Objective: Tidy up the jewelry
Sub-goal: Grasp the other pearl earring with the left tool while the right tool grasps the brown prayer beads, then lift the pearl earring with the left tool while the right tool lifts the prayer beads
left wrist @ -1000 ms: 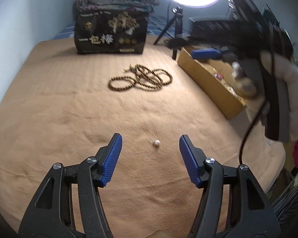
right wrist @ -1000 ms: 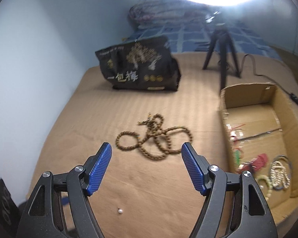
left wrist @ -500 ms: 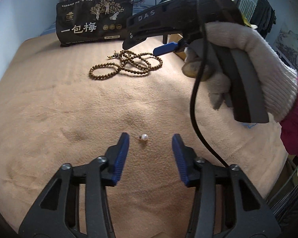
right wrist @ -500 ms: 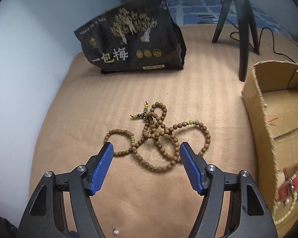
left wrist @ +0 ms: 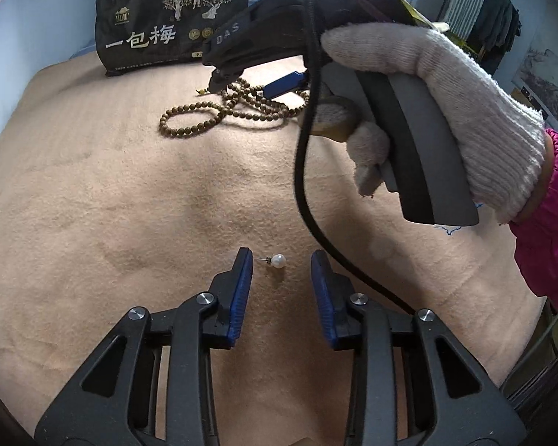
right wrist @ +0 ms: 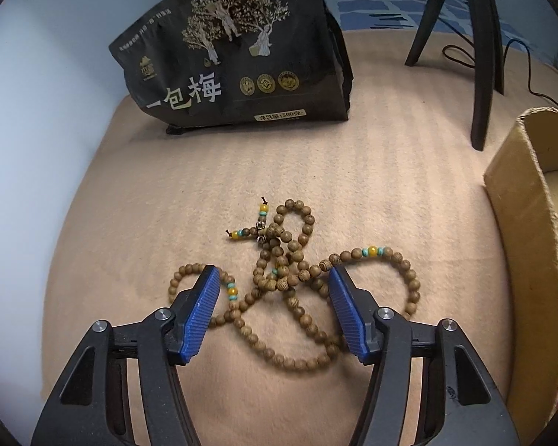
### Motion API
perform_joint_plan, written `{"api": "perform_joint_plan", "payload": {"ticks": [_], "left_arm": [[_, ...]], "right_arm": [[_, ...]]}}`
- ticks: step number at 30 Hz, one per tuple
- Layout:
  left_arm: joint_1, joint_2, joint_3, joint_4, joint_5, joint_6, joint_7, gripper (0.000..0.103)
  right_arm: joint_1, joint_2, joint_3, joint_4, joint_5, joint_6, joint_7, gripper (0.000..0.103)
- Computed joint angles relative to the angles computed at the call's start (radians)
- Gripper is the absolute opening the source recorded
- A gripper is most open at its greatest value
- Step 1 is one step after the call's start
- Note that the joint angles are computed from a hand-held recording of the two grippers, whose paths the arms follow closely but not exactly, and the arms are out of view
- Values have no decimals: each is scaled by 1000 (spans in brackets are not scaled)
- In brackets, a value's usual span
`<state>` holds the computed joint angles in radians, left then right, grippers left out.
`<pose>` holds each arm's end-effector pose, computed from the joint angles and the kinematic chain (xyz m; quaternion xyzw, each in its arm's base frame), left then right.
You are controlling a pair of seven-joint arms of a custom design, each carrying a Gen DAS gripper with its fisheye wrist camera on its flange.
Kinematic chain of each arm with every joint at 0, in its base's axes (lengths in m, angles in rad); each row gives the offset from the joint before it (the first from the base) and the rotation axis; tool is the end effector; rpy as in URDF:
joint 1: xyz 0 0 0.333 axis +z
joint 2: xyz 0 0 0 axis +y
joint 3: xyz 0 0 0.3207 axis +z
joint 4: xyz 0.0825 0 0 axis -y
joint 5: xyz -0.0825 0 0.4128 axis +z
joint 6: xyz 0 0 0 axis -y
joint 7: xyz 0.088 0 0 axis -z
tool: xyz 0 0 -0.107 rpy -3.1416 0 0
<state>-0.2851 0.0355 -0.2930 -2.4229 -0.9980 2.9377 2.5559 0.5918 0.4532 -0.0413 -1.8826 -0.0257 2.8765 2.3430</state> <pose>0.4675 -0.2405 0.3097 -0.4365 0.8501 -0.2892 0.0574 0.5945 0.3696 0.3126 -0.6138 0.7428 -0.0476 0.2633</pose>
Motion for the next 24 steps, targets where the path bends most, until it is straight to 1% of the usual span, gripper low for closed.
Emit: {"api": "perform_joint_plan", "payload": {"ticks": [3, 5, 7, 10, 11, 12, 13, 15, 18, 21, 24], "left_arm": [[4, 22, 2, 9, 43, -3, -40, 28], [11, 38, -3, 14, 78, 5, -67, 28], [22, 49, -13, 18, 99, 13, -84, 22], [43, 56, -32, 23, 85, 17, -67, 18], [49, 58, -36, 24, 81, 16, -62, 18], [53, 59, -40, 25, 76, 16, -56, 18], [57, 60, -45, 24, 68, 20, -47, 17], [58, 62, -52, 21, 64, 36, -35, 17], [59, 55, -60, 11, 64, 48, -35, 17], [55, 36, -60, -5, 63, 46, -47, 17], [44, 27, -45, -10, 64, 47, -52, 16]], "right_arm": [[9, 20, -9, 22, -9, -9, 6, 60], [35, 42, -35, 56, -43, -39, 22, 60], [65, 61, -63, 95, -100, -91, 37, 60], [94, 82, -85, 141, -184, -162, 60, 52], [99, 84, -90, 147, -210, -172, 71, 44], [103, 87, -94, 154, -231, -187, 85, 31], [109, 89, -99, 165, -257, -222, 96, 27], [96, 81, -86, 156, -283, -218, 101, 18], [81, 60, -73, 129, -308, -211, 117, 11], [68, 45, -60, 113, -322, -208, 121, 11], [59, 24, -53, 91, -330, -190, 132, 11]]}}
